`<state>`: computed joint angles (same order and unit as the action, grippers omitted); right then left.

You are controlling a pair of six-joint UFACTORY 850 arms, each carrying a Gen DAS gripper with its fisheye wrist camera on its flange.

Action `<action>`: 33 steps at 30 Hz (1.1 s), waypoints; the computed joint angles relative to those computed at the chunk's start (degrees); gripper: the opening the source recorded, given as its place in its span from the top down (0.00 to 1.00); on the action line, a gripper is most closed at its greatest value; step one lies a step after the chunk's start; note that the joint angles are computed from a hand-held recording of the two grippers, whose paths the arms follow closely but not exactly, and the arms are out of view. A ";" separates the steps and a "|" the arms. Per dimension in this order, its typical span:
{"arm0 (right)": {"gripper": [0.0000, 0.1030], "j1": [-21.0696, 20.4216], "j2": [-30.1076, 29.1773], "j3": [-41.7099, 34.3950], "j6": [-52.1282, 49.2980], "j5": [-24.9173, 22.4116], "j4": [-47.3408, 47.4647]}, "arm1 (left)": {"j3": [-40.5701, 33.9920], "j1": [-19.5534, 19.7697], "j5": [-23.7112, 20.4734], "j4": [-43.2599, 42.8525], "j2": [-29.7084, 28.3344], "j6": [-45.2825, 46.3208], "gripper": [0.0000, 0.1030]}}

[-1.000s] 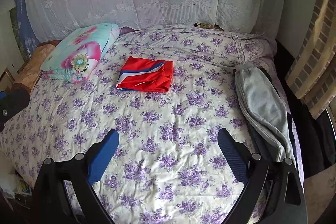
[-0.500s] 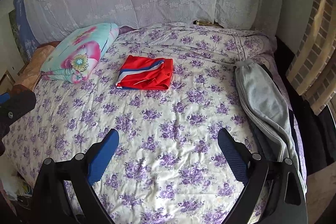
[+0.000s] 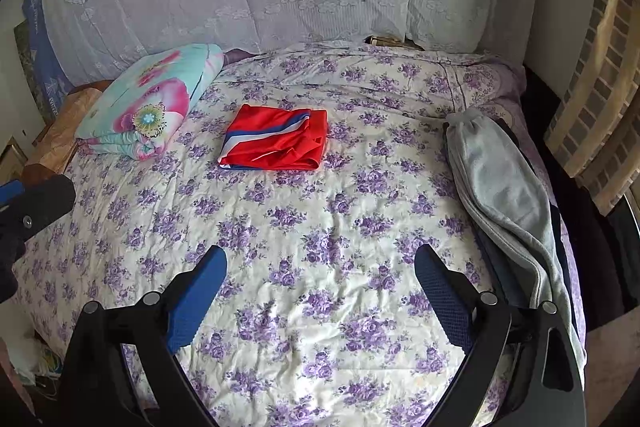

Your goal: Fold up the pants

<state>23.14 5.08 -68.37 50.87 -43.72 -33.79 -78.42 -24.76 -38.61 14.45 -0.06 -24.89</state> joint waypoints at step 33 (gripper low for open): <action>0.07 1.59 0.29 1.14 3.39 -0.69 -0.94 | 1.70 0.27 0.53 -0.80 0.88 1.04 0.07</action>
